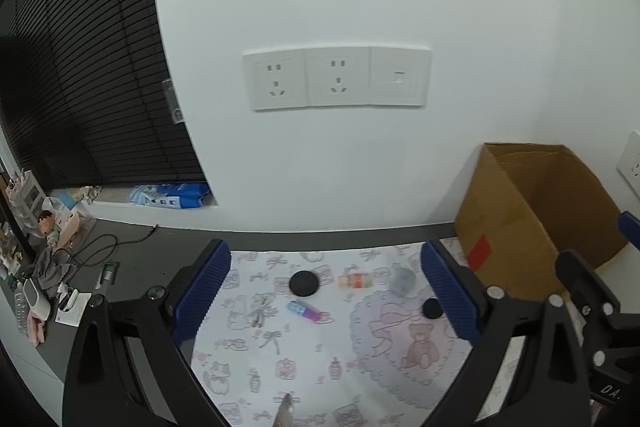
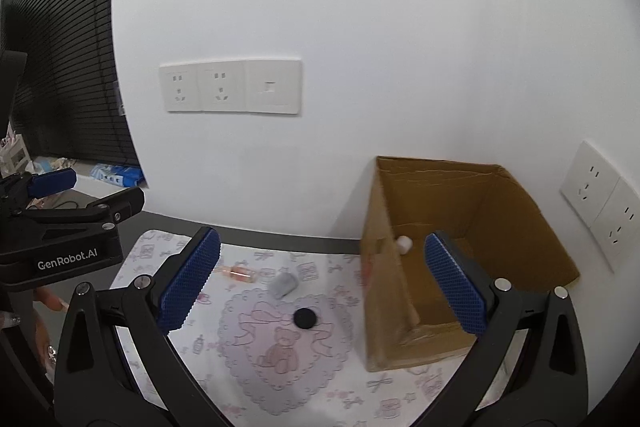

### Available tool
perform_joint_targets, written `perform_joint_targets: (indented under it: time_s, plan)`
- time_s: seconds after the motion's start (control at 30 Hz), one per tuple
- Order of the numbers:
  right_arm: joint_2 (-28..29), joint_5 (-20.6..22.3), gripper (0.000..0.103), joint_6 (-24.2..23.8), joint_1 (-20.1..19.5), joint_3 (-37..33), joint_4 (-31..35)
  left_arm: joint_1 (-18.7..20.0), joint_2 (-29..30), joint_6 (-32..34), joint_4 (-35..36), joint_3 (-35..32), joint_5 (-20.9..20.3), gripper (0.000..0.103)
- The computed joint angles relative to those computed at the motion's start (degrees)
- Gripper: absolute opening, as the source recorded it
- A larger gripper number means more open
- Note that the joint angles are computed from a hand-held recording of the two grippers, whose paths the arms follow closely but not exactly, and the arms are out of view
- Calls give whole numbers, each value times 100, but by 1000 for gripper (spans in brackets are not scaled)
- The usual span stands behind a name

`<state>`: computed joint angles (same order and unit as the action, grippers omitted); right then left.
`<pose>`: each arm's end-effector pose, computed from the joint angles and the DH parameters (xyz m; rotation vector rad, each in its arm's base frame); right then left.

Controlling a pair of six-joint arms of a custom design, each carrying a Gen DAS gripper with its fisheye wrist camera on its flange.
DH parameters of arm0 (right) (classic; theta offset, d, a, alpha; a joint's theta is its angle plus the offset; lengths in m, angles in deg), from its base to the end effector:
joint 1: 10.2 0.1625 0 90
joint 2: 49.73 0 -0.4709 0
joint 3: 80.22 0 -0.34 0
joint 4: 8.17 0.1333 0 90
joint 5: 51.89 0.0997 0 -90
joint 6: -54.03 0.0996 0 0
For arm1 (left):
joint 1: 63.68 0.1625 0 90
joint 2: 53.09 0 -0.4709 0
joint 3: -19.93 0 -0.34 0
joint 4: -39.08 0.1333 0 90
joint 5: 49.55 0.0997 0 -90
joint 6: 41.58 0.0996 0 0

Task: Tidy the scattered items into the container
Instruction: 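Move both open tools back from the box over the mat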

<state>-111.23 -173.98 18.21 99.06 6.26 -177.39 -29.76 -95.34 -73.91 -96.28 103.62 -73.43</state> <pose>0.2935 -0.5962 0.4643 0.7509 -2.1609 1.0533 -0.4604 -0.5800 0.2207 0.3952 2.1120 -1.0276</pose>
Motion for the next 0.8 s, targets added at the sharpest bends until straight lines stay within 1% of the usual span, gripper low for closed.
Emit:
perform_joint_targets:
  time_s: [0.17,0.27,0.43,0.5,0.6,0.7,0.8]
  plan:
    - [147,-91,103,118,153,141,-68,110,-199,-140,284,126,27,95]
    - [216,-121,103,163,183,159,-13,174,-215,-128,303,165,13,95]
    - [321,-102,103,192,105,156,15,288,-197,-138,197,275,-48,95]
    - [347,-81,103,216,53,165,29,343,-168,-190,289,282,-35,95]
    - [410,-84,103,213,-31,157,58,462,-128,-320,386,295,-166,95]
    - [488,-91,103,221,-136,155,104,556,-84,-303,270,374,-236,95]
    - [549,-35,103,126,-241,243,47,673,7,-90,-133,510,-299,95]
